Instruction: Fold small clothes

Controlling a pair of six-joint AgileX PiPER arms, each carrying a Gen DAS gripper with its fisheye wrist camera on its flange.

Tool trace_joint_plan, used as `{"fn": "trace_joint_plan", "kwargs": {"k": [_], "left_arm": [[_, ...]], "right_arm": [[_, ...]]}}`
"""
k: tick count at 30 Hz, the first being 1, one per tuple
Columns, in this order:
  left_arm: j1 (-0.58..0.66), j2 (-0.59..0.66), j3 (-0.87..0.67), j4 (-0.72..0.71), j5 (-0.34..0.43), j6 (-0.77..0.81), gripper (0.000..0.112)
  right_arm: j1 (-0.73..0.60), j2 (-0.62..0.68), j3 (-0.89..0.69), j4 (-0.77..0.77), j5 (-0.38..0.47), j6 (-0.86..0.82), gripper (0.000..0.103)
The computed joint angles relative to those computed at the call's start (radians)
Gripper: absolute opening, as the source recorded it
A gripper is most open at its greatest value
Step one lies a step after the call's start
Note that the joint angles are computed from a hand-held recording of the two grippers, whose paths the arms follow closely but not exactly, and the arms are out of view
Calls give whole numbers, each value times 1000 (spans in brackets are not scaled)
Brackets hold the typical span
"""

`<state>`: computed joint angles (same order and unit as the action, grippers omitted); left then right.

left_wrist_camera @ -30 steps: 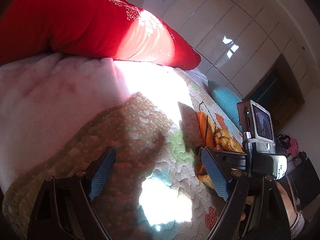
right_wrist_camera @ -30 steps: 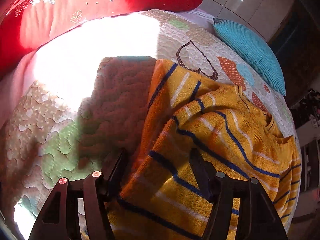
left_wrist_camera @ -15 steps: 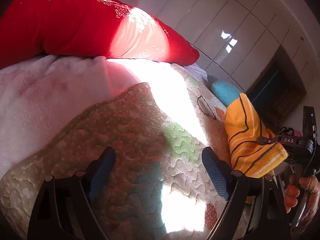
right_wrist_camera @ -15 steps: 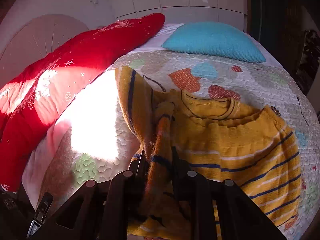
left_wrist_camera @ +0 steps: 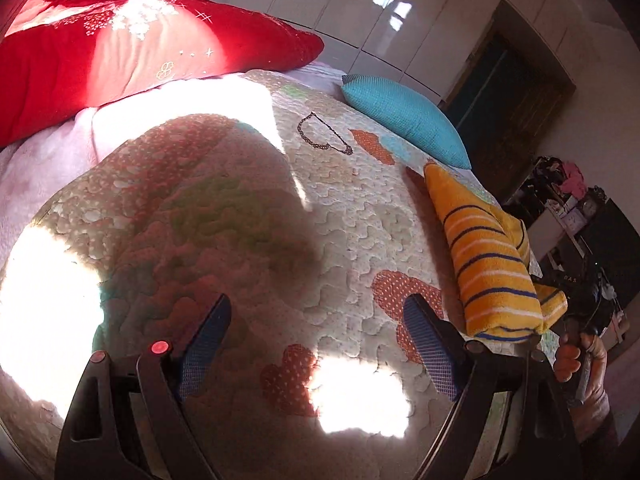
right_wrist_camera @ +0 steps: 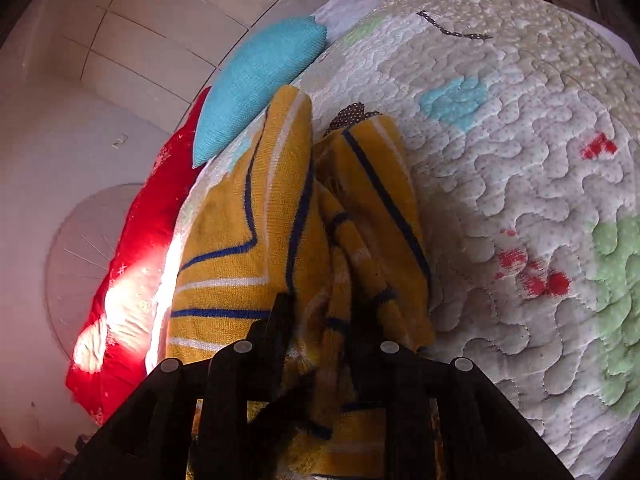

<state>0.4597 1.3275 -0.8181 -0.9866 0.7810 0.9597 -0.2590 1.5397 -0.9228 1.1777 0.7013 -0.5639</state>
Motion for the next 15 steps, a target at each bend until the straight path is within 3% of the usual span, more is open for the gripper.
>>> {"fn": "trace_joint_plan", "kwargs": {"k": [3,8,10,13,15], "left_arm": [[-82,-45,0,96,-23,-69,87],[-218,-82,-18,214,-67,-196,87],[-282,-81,-32,250,-89,-248,87],[-377,-92,-50,312,-112,-341,87],[-429,-98,-65,345,-121,-394,87]], "right_arm": [[-17,-45,3,-48,6,-12,33],[32,-134,-49,-269,-92,111,38],[52,-99,-123,-329,-80,157,37],[79,30,-280,-360,-22,178,20],[125,141,-404,-513,-7,315,19]]}}
